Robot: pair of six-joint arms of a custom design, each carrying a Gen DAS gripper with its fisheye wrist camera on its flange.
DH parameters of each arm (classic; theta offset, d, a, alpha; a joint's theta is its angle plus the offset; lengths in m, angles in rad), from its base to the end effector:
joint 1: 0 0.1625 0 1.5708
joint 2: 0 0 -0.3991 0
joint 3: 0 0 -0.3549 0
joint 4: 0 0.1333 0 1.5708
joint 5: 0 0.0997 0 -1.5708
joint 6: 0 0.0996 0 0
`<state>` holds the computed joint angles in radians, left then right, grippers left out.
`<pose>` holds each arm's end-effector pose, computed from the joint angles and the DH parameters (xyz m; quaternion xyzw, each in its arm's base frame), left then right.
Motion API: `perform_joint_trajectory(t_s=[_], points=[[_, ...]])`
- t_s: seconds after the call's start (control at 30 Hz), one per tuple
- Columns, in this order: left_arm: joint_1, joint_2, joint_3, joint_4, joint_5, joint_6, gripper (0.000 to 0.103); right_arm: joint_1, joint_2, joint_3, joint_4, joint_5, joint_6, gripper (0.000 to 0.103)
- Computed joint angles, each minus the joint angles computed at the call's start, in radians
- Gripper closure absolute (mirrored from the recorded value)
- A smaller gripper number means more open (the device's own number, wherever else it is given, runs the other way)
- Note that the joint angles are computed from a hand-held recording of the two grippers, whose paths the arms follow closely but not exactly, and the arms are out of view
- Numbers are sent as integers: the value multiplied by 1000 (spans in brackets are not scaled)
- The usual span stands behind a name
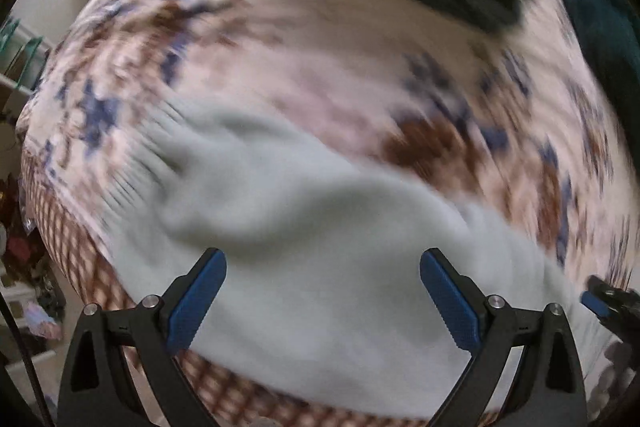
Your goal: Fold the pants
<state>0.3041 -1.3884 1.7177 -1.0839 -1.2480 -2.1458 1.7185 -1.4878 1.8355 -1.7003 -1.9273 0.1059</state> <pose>-0.3396 -0.2794 0.3029 -0.3278 0.8470 -0.1990 0.3682 0.1628 -0.4245 0.3266 0.0397 -0.9777 -0.0840 0.1884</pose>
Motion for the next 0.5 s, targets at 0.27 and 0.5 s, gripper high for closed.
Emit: perform_joint_trajectory(t_s=[0.27,0.5], points=[[128,-360,150,-4,18,77,4,200,501,-230,16,-35,71,32],[320,-597,426,-372,-69,288,21,210,633,-261,4,-62,216,32]])
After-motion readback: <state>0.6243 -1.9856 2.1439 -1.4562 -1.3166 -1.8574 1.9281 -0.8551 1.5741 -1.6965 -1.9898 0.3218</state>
